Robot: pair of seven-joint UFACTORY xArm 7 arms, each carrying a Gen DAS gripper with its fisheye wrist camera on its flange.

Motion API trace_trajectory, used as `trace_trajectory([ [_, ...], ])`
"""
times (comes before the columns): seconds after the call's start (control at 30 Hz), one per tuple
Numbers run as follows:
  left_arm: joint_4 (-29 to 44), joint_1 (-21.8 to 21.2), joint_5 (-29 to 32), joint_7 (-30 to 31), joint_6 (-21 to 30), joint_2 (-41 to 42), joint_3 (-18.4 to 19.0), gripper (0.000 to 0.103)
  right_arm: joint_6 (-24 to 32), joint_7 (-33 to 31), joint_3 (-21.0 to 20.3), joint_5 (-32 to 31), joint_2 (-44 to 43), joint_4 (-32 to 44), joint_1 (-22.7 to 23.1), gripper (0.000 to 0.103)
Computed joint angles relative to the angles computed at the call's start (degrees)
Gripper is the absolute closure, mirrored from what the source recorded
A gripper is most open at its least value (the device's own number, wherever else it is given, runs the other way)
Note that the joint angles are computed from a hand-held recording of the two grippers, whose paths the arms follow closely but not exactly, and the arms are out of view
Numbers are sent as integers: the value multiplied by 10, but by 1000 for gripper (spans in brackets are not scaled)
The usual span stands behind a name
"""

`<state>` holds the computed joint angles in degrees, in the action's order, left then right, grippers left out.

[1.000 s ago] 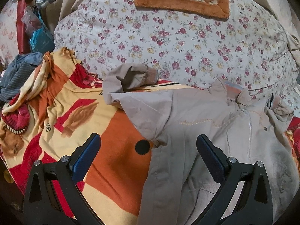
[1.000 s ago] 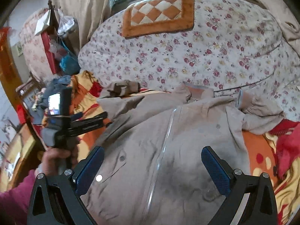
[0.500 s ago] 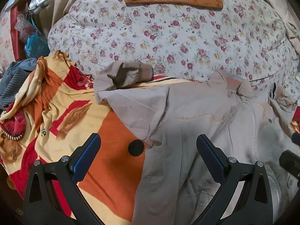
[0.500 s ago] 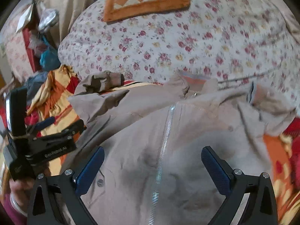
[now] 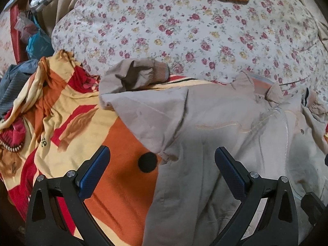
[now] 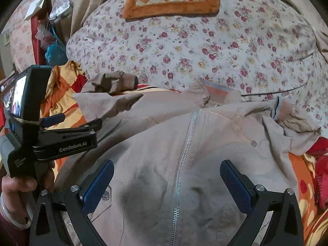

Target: Fold large clothes

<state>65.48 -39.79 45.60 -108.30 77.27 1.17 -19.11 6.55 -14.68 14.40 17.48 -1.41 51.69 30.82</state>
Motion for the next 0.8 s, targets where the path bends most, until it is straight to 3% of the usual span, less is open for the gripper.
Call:
trace_trajectory([
  [0.2, -27, 13, -38, -17, -7, -19, 3, 1, 10, -76, -3, 97, 6, 4, 3, 1],
  [0.5, -87, 51, -97, -59, -50, -60, 2, 1, 27, -169, 5, 182, 20, 16, -8, 1],
  [0.8, -78, 59, -86, -60, -54, -53, -6, 1, 16, -168, 10, 165, 24, 17, -15, 1],
])
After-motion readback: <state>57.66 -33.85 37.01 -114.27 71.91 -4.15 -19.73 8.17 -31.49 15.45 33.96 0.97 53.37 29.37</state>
